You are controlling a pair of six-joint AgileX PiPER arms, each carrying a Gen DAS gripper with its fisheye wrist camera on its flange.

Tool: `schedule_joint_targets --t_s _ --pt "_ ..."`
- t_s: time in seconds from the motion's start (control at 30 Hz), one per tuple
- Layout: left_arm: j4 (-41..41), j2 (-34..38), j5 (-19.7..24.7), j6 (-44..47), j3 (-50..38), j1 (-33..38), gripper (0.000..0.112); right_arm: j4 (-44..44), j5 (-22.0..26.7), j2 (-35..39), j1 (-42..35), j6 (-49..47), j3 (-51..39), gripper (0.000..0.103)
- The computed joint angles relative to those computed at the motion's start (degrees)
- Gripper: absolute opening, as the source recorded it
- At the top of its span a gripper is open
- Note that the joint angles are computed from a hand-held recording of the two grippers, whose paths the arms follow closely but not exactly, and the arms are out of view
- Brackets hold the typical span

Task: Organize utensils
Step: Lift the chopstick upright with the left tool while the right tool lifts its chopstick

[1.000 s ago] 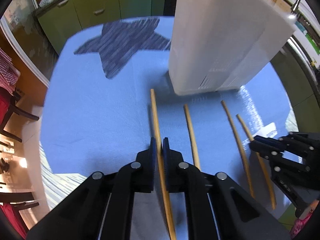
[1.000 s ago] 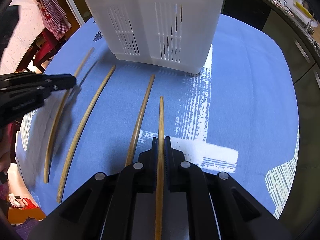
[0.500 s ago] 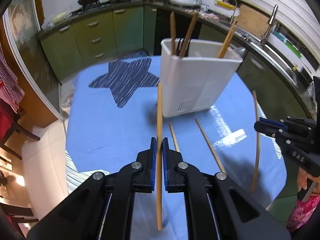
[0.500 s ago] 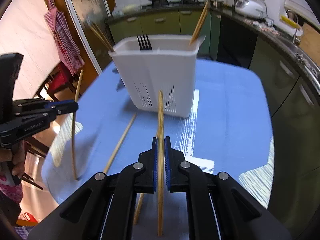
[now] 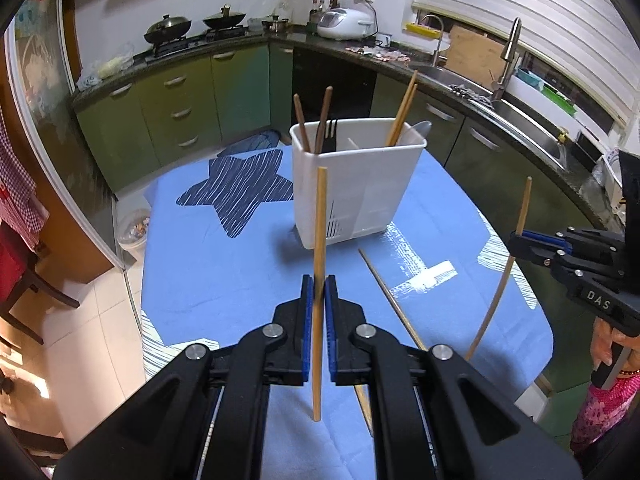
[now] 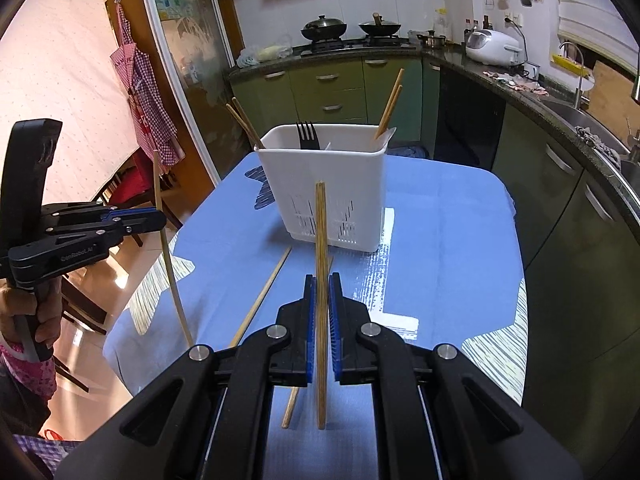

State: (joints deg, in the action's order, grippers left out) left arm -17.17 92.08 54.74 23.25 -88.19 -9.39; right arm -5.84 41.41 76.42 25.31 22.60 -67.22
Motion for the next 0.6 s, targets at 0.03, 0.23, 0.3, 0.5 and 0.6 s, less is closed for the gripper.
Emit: schedule_joint_targets --t_s 0.03,0.23,0.3,0.5,0.6 --pt "-0.4 -0.3 0.1 0.2 0.1 0.1 0.006 0.2 -0.3 0.0 -0.1 -0.2 0.1 0.007" --pt "-1.0 -2.3 -0.3 0.9 1.2 0.0 0.006 -0.4 -0.6 -0.3 0.5 0.4 0.2 0.007" --pt "-1.2 -2.8 -0.5 1.2 1.4 -0.1 0.006 -0.2 -0.8 -0.4 0.4 0.0 0.3 0.007" --pt "-1.9 -3.4 -0.2 1.3 0.7 -0.3 0.006 0.0 -0.8 -0.5 0.2 -0.4 0.1 0.007" --pt "-2.2 -3.0 0.3 1.3 -0.8 -0.5 0.006 -0.3 -0.5 -0.5 0.3 -0.3 -0.2 0.007"
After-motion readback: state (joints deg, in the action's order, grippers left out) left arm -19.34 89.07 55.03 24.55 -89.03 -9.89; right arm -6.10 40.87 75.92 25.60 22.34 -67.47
